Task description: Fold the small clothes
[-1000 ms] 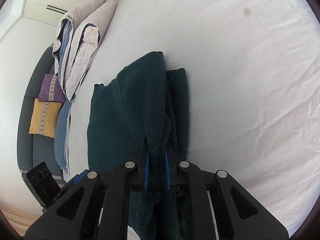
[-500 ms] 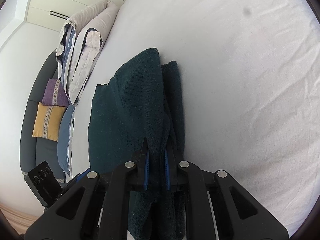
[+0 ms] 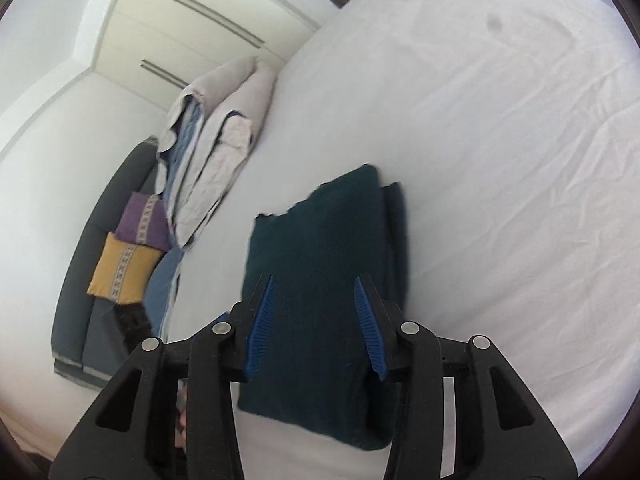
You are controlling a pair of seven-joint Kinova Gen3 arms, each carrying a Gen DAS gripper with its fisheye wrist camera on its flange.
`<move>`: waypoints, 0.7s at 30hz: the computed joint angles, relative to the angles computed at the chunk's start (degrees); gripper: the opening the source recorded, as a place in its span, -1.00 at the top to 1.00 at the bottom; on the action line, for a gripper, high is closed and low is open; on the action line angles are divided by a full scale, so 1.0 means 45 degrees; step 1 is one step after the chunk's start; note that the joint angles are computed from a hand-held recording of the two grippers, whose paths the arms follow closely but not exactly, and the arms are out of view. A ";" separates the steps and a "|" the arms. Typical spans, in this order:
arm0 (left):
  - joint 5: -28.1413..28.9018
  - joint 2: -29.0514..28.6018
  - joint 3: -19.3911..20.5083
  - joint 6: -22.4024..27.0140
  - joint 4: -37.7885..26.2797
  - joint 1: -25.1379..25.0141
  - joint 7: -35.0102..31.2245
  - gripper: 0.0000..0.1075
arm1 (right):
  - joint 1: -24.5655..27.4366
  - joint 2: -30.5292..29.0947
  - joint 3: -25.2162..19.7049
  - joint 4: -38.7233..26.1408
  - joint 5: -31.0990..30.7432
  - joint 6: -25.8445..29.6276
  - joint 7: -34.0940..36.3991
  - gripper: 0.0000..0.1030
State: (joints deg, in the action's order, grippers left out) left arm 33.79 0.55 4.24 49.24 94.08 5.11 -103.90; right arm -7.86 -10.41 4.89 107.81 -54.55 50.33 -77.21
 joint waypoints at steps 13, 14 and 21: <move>-0.3020 0.0955 0.0616 -0.0618 -0.0407 0.0876 0.1366 -0.23 | 0.1176 0.0071 -0.1050 0.2759 -0.0914 -0.0631 0.1241 0.95; -0.2959 0.0940 0.0824 -0.0480 -0.0496 0.0597 0.1414 -0.21 | 0.1669 -0.0035 -0.1640 0.2516 -0.0396 -0.0526 0.0806 0.95; -0.6000 0.0539 0.0605 -0.0894 -0.1154 0.1858 0.3405 -0.09 | 0.2477 0.0217 -0.3279 -0.0696 0.2229 -0.0156 -0.1166 0.76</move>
State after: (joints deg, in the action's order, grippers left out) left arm 6.79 2.97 6.96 45.21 88.89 13.47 -88.58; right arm 3.29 -9.44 -9.86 104.68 -44.52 49.63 -82.46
